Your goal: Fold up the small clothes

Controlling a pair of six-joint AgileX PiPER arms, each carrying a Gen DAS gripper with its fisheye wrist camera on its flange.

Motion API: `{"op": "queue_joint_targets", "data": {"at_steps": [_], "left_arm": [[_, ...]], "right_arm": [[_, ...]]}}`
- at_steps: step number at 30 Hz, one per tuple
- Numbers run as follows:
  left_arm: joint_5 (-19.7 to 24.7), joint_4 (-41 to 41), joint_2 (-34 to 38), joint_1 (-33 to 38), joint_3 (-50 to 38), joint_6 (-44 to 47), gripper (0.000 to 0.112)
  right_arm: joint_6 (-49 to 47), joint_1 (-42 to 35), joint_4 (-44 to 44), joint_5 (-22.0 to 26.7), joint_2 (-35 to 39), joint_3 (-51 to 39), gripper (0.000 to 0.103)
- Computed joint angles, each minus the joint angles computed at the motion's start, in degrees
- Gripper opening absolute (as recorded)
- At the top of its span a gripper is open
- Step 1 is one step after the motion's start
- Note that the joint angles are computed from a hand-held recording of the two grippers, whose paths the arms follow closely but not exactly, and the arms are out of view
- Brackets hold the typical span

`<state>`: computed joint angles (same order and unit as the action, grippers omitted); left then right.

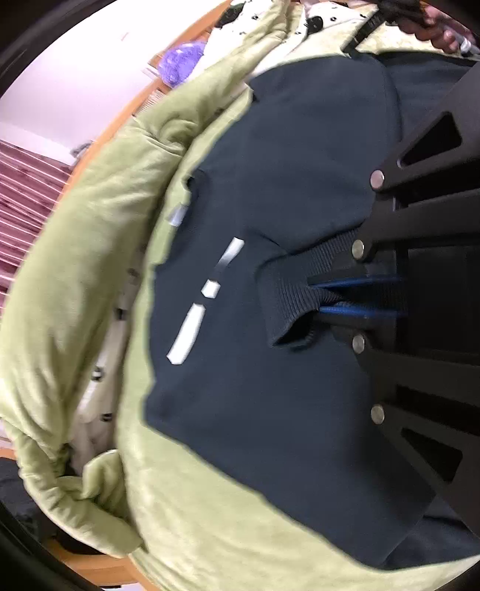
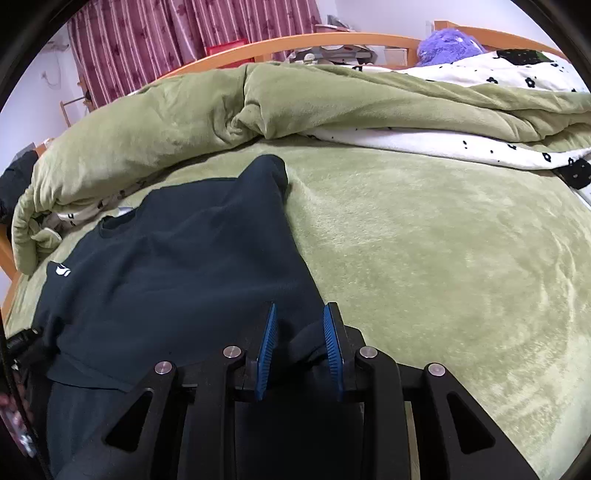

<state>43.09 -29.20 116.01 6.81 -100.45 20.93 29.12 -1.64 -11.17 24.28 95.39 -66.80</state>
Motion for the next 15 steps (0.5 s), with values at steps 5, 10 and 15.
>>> {"op": "queue_joint_targets", "data": {"at_steps": [5,10,15], "left_arm": [[3.5,-8.4,-3.5,5.1,-4.3,4.0,0.008],[6.2,-1.5,-3.4,7.6,-7.5,-1.0,0.014],[11.3,6.8,0.6,8.1,-9.4,-7.1,0.016]], "right_arm": [[-0.8,0.0,1.5,1.5,0.8,-1.1,0.026],[2.9,1.8,-2.4,2.7,1.3,-1.7,0.026],[3.9,1.8,-2.5,3.6,2.7,-2.2,0.026]]}}
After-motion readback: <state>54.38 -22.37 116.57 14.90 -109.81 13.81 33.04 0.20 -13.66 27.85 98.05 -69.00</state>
